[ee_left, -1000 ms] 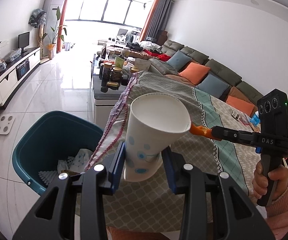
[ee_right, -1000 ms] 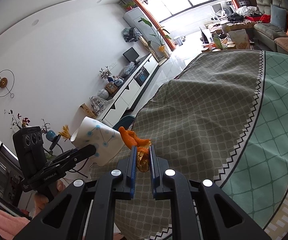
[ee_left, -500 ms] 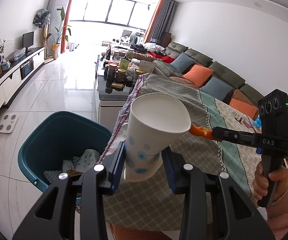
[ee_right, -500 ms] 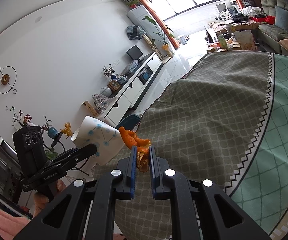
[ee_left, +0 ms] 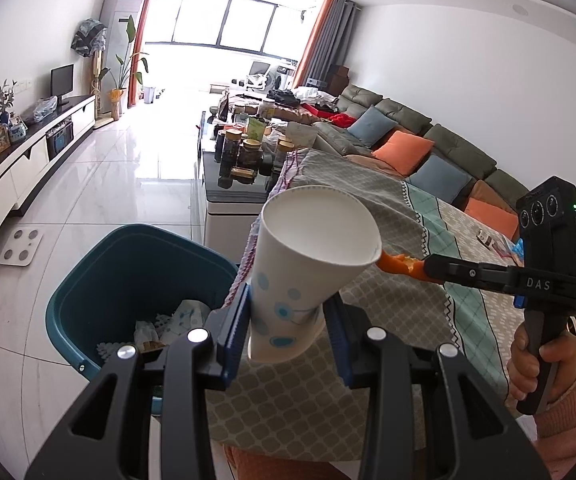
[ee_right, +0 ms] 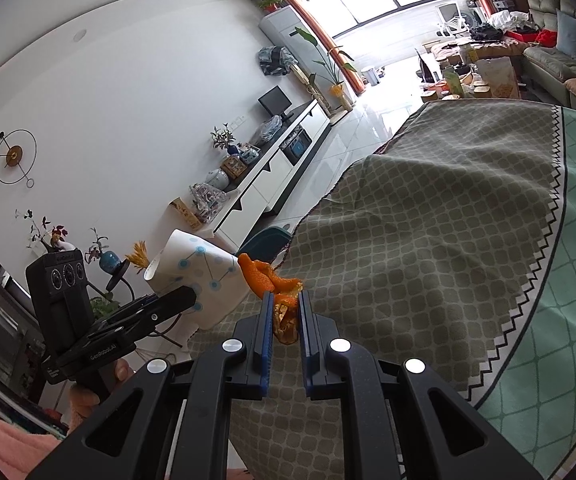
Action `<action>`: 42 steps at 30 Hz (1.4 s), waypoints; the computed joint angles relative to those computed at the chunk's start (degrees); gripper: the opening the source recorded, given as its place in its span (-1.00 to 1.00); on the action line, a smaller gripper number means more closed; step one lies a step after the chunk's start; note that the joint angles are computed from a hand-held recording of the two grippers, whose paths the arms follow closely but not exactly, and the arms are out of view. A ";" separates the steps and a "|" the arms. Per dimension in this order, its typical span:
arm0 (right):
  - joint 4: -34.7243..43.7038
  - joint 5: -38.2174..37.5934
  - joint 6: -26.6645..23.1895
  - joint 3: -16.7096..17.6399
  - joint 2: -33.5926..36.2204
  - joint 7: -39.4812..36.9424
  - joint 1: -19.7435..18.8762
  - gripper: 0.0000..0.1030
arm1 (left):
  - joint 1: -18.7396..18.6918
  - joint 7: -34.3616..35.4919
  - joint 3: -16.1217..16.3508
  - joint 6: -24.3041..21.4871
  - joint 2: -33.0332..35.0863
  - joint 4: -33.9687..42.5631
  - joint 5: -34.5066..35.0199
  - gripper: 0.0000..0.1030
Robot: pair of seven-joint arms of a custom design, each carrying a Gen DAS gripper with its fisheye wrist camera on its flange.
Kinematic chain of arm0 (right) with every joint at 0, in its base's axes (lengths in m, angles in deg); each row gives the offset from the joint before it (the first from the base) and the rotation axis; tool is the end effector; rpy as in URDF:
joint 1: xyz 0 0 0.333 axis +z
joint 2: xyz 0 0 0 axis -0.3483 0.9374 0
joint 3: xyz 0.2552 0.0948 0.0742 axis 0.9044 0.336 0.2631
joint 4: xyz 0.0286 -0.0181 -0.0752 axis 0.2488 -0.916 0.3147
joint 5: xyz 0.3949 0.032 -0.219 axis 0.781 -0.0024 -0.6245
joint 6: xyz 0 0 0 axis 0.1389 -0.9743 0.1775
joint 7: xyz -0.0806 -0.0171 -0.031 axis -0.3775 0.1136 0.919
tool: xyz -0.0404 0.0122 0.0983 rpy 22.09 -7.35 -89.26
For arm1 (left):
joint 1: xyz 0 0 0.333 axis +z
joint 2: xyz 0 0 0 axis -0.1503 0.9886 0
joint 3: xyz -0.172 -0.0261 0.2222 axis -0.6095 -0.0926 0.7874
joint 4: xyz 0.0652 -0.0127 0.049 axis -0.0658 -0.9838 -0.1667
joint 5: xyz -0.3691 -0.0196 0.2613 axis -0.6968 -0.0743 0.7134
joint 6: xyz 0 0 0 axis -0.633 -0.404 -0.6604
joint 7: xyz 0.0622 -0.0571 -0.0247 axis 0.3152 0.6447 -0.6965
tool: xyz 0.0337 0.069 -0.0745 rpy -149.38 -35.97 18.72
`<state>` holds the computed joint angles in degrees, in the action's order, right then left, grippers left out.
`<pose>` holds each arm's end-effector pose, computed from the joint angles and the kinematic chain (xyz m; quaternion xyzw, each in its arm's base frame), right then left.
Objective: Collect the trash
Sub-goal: 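Hold the cup in the left tool while the right tool holds the orange piece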
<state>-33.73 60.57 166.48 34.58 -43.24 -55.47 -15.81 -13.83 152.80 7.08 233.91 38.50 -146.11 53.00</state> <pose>0.7127 0.2445 0.2984 -0.7413 0.4324 0.1163 0.5000 0.5578 -0.1296 0.3352 -0.6597 0.5999 -0.3939 0.2231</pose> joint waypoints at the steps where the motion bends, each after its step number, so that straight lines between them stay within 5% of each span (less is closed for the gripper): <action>1: 0.19 -0.14 -0.14 -0.02 0.10 0.13 0.02 -0.77 | -0.09 0.59 -0.04 -0.05 -0.02 0.02 -0.74 -0.28; 42: 8.06 -7.14 -2.92 1.50 5.49 4.13 0.38 -0.77 | -0.03 12.06 -1.05 1.71 -1.18 -1.81 -15.79 -0.28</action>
